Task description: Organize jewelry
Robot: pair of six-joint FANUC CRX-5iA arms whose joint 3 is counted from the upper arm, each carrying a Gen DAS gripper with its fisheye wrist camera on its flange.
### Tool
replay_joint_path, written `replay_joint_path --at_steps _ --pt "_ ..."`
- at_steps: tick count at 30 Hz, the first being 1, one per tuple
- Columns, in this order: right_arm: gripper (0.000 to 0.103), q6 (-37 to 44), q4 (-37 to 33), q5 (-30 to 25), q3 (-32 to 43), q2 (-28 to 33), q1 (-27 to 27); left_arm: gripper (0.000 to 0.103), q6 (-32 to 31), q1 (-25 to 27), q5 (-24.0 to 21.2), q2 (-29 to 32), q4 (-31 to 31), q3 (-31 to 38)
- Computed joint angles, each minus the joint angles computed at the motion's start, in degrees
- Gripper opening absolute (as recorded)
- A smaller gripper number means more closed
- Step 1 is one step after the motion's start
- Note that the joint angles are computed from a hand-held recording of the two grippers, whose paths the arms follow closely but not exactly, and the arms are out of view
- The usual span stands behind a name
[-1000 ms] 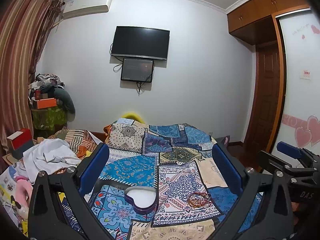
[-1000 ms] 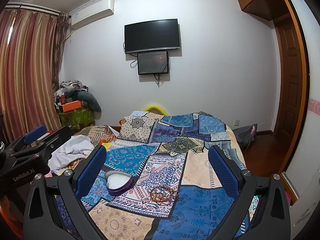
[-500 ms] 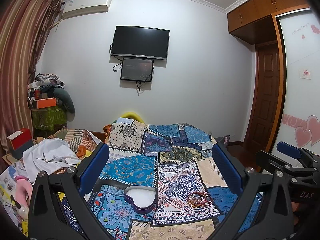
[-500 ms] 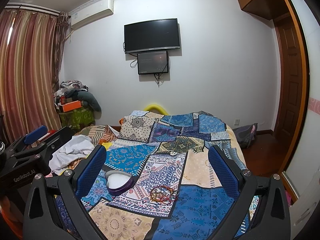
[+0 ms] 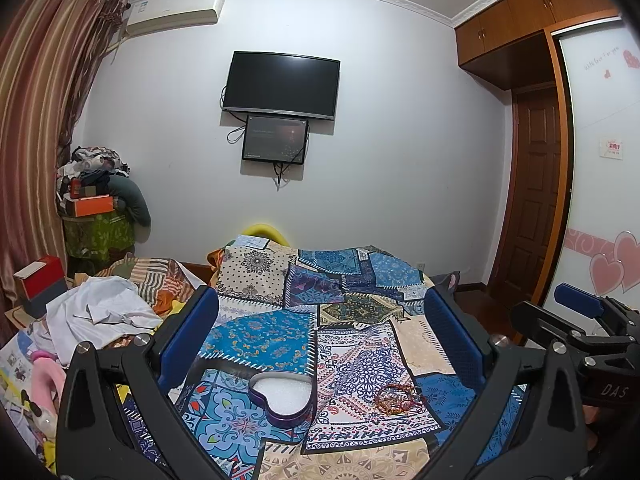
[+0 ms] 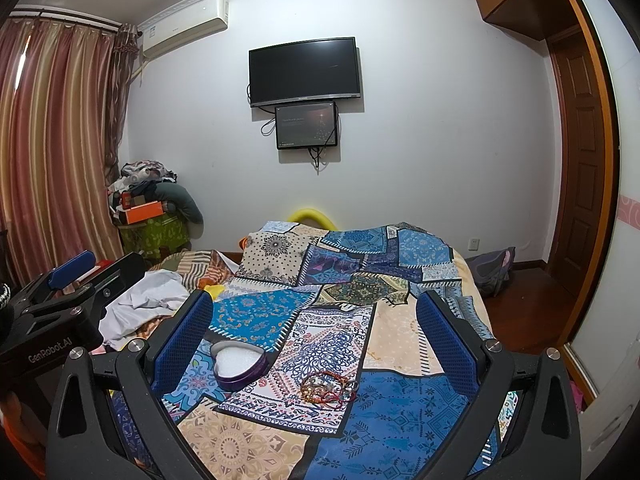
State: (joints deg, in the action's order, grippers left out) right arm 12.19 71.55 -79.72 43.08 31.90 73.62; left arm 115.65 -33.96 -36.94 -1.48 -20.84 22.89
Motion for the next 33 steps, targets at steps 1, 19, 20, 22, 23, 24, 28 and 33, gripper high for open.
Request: replay_joint_path --at_steps 1,19,20,22,23,24,28,33 --pt "0.101 -0.01 0.02 0.01 0.0 0.01 0.0 0.103 -0.02 0.08 0.12 -0.02 0.11 -0.11" --pt "0.101 -0.55 -0.88 -0.35 -0.62 -0.18 -0.04 0.103 -1.29 0.62 -0.52 0.33 1.41 -0.05" --pt "0.101 -0.69 -1.08 -0.35 -0.72 -0.24 -0.08 0.103 -1.75 0.67 -0.68 0.52 1.77 0.06" --pt "0.101 -0.84 -1.49 -0.25 -1.1 -0.57 -0.29 0.103 -2.02 0.7 -0.79 0.84 1.92 0.2" --pt "0.101 -0.98 -1.67 -0.29 -1.25 -0.64 -0.34 0.103 -2.31 0.83 -0.78 0.91 2.23 0.14" --pt "0.101 -1.21 -1.85 -0.29 -1.67 -0.87 -0.4 0.103 -2.65 0.98 -0.9 1.15 2.68 0.21" --pt "0.101 -1.75 -2.91 -0.44 -2.83 -1.57 -0.73 0.103 -4.01 1.57 -1.69 2.39 4.6 0.79" --pt "0.101 -2.45 -6.24 -0.85 -4.87 -2.76 -1.65 0.103 -5.76 2.05 -5.62 5.92 6.76 3.95"
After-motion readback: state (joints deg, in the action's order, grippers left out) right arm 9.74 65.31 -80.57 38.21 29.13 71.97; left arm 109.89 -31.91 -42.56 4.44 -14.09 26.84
